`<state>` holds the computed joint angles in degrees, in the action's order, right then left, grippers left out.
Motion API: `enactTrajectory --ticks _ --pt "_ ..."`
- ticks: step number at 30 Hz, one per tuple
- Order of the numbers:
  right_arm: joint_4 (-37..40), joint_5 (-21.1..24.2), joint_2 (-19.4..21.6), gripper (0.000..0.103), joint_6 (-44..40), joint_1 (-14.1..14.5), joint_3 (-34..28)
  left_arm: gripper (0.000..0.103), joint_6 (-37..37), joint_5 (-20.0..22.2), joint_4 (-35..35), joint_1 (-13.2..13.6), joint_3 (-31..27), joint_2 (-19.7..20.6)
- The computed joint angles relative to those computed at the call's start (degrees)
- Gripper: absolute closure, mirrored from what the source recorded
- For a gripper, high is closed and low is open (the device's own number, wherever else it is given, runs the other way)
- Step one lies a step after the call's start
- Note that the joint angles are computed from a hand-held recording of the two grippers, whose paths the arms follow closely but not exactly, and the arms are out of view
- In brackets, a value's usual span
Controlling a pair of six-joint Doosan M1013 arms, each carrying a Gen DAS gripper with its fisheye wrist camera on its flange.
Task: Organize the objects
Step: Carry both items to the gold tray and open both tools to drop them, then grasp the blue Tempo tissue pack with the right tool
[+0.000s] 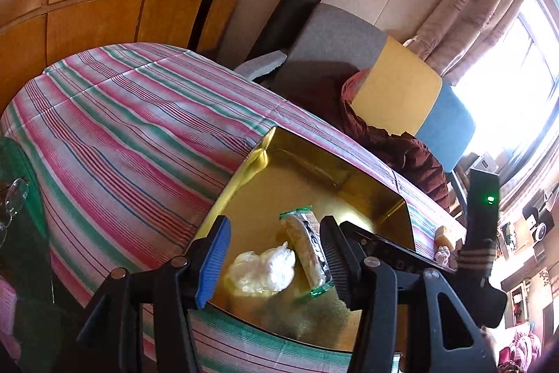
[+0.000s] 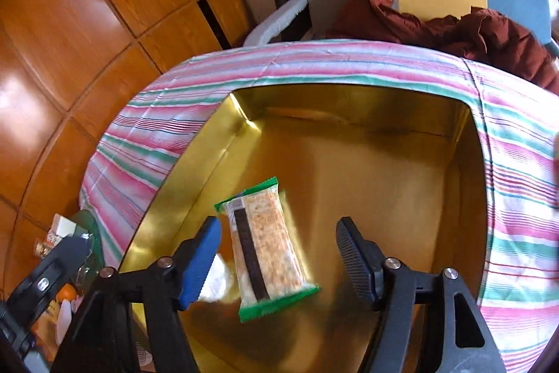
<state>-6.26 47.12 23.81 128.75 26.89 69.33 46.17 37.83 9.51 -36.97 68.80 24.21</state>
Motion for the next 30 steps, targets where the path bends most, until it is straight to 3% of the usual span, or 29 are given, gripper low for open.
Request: enactTrajectory --ticks 8,17,30 --pt "-9.3 -3.9 -4.4 0.030 2.6 1.9 4.7 0.049 4.4 0.5 -2.8 -1.0 -0.7 0.7" --pt "-22.6 -4.9 -10.1 0.030 14.9 2.8 12.1 0.049 12.3 0.4 -7.3 -2.5 -1.4 1.3" --pt "-30.0 0.6 -17.3 0.025 26.2 1.1 23.4 0.049 27.1 0.3 -16.1 -4.6 -2.2 1.9"
